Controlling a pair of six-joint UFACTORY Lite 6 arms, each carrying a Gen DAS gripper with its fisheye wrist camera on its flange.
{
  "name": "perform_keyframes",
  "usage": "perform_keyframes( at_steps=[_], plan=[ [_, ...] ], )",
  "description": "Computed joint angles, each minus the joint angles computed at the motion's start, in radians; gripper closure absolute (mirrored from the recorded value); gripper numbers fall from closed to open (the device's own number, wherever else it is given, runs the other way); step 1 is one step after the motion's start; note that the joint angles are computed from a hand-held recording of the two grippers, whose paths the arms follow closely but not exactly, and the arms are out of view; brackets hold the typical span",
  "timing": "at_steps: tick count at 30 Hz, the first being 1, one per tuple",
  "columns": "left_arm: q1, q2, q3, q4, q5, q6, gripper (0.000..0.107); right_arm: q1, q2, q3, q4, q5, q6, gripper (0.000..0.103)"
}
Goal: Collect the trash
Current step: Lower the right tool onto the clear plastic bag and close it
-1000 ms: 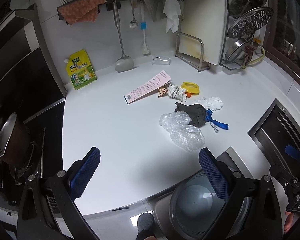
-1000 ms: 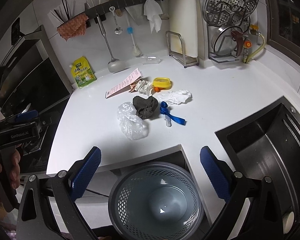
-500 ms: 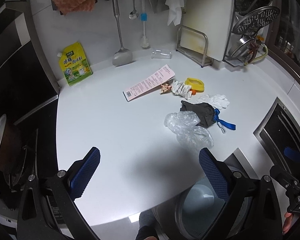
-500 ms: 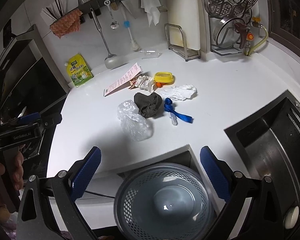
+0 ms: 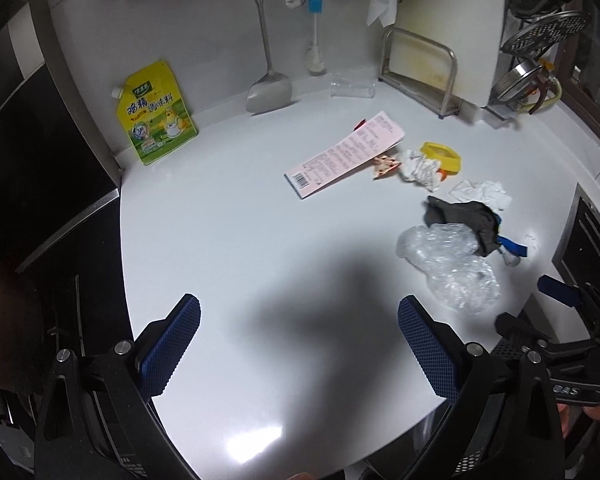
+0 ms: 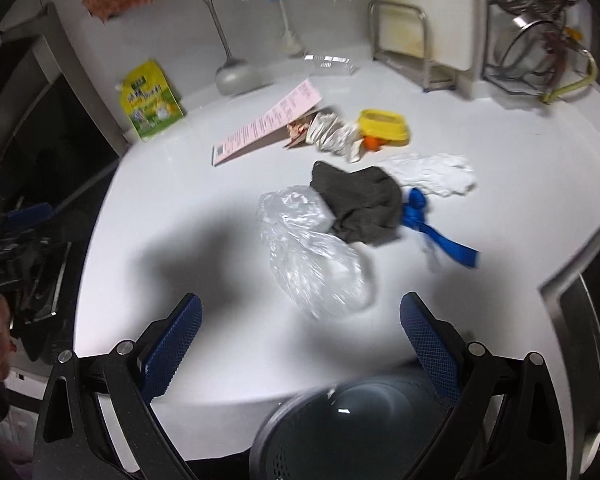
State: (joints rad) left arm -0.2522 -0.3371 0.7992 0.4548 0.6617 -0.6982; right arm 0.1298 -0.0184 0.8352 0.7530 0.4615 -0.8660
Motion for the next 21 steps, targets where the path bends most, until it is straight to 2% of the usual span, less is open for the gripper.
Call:
perform_keyframes(
  at_steps=[3, 6, 9, 10, 11, 12, 13, 15, 17, 21],
  plan=[
    [0.098, 0.046, 0.004, -0.075, -0.061, 0.144, 0.010, 0.090, 0.140, 0.063, -0.069, -0.116, 0.109, 0.009],
    [0.171, 0.099, 0.005, -0.140, -0.112, 0.268, 0.010, 0.145, 0.269, 0.133, -0.180, -0.180, 0.266, 0.010],
    [0.229, 0.162, 0.019, -0.200, -0.152, 0.372, 0.010, 0.180, 0.322, 0.164, -0.270, -0.226, 0.391, 0.012],
    [0.244, 0.183, 0.027, -0.218, -0.164, 0.402, 0.010, 0.185, 0.334, 0.170, -0.267, -0.228, 0.393, 0.023],
    [0.251, 0.198, 0.032, -0.228, -0.174, 0.419, 0.010, 0.196, 0.350, 0.181, -0.305, -0.232, 0.437, 0.040],
    [0.264, 0.224, 0.048, -0.251, -0.188, 0.455, 0.010, 0.208, 0.366, 0.193, -0.357, -0.233, 0.486, 0.050],
    [0.274, 0.238, 0.056, -0.273, -0.195, 0.485, 0.010, 0.213, 0.388, 0.214, -0.381, -0.224, 0.507, 0.064],
    [0.284, 0.275, 0.083, -0.306, -0.211, 0.533, 0.010, 0.217, 0.409, 0.231, -0.397, -0.212, 0.527, 0.070],
    [0.289, 0.316, 0.112, -0.336, -0.230, 0.579, 0.010, 0.212, 0.408, 0.233, -0.348, -0.208, 0.481, 0.101],
    [0.291, 0.405, 0.182, -0.377, -0.277, 0.660, 0.010, 0.193, 0.356, 0.198, -0.178, -0.181, 0.306, 0.102]
  ],
)
